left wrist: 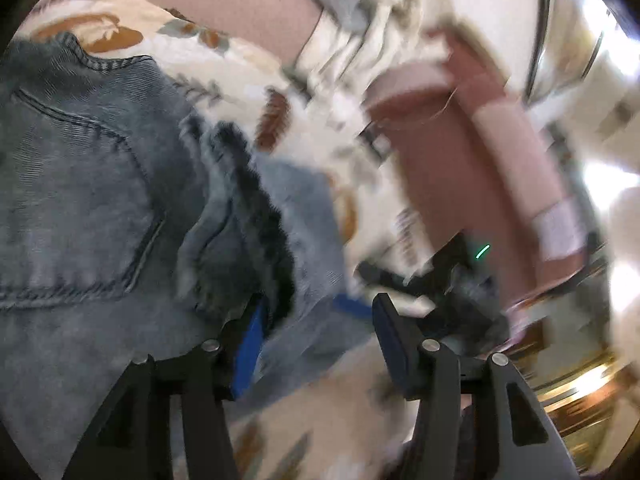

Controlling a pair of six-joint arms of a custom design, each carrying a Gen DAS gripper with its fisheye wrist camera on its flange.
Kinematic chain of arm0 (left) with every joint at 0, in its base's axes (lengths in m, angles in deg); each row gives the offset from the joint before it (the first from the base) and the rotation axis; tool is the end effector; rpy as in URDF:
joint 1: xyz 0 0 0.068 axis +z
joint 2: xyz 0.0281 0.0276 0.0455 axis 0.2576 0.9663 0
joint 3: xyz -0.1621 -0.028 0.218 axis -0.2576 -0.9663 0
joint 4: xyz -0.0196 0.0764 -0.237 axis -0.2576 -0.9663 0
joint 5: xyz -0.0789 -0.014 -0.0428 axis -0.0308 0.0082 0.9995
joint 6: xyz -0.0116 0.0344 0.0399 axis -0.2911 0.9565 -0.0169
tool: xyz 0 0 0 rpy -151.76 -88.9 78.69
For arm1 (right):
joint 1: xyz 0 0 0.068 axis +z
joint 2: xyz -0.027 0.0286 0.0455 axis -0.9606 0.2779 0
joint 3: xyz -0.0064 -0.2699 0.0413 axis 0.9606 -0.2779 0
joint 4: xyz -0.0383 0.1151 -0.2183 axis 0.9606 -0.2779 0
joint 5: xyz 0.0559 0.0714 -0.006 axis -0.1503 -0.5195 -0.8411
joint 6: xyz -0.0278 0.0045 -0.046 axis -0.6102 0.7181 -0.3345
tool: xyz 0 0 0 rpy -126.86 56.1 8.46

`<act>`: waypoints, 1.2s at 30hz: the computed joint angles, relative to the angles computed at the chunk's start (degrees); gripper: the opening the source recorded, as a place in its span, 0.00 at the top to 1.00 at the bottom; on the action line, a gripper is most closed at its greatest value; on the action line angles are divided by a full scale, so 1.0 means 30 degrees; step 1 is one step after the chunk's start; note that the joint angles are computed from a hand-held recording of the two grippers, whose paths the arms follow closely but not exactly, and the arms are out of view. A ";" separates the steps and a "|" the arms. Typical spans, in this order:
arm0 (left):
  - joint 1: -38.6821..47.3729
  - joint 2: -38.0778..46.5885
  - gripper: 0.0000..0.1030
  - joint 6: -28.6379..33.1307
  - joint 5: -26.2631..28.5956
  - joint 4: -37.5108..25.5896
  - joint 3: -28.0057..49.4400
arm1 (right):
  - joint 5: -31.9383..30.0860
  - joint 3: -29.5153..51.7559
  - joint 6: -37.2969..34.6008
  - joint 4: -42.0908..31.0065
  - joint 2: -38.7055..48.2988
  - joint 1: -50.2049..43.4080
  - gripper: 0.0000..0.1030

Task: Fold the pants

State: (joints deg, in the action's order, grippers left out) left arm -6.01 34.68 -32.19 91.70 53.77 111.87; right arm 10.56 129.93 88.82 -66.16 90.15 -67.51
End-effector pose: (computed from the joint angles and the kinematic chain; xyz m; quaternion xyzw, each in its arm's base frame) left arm 0.2863 -0.1306 0.2115 0.0336 0.8970 -0.3932 0.1993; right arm 0.3255 0.0598 0.1841 0.1226 0.8987 0.4043 0.1177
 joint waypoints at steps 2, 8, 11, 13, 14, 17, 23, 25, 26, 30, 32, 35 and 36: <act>-0.0487 -0.0058 0.50 0.0414 -0.1704 -0.2435 0.0581 | 0.0990 0.0279 -0.0771 -0.0556 -0.0068 0.0547 0.29; 0.0700 -0.2337 0.52 -0.0345 -0.2501 -0.2501 -0.0869 | 0.6185 0.1110 -0.2830 -0.2216 -0.1430 0.3462 0.29; 0.1324 -0.3700 0.50 -0.0712 -0.3133 -0.1340 -0.1534 | 0.6755 0.1053 -0.2283 -0.1559 -0.1967 0.3992 0.29; 0.1794 -0.3649 0.50 -0.0556 -0.2887 -0.1627 -0.1389 | 0.6763 0.1033 -0.1825 -0.1039 -0.2110 0.4003 0.29; 0.1949 -0.3500 0.50 -0.0520 -0.2921 -0.1812 -0.1250 | 0.6685 0.1084 -0.1758 -0.0868 -0.2040 0.4016 0.29; 0.2167 -0.4098 0.50 0.0412 -0.4679 -0.3612 -0.0911 | 0.7640 0.1296 -0.2050 -0.0461 -0.1750 0.4661 0.29; 0.3940 -0.7322 0.50 0.0341 -0.6753 -0.5450 -0.2372 | 1.0751 0.2766 -0.3639 -0.0982 -0.0647 0.7151 0.29; 0.5639 -0.8894 0.50 0.0458 -0.6800 -0.6435 -0.3101 | 1.2427 0.3906 -0.4146 -0.2009 0.0695 0.8245 0.28; 0.6646 -0.9900 0.50 0.0633 -0.6734 -0.7018 -0.3560 | 1.3692 0.4780 -0.4424 -0.2825 0.1843 0.8878 0.28; 1.0414 -1.3422 0.50 0.1653 -0.5712 -0.9352 -0.5461 | 1.5203 0.5545 -0.4356 -0.3272 0.2939 0.9567 0.26; 1.1729 -1.4649 0.50 0.1961 -0.4706 -0.9977 -0.6480 | 1.4620 0.5977 -0.4277 -0.3863 0.3062 0.9321 0.26; 1.1848 -1.5445 0.50 0.1932 -0.3828 -1.0807 -0.7106 | 1.3591 0.5780 -0.3812 -0.4136 0.2465 0.8874 0.26; 1.1153 -1.5676 0.50 0.1645 -0.3868 -1.0781 -0.7127 | 1.2971 0.5532 -0.3624 -0.4119 0.1993 0.8690 0.26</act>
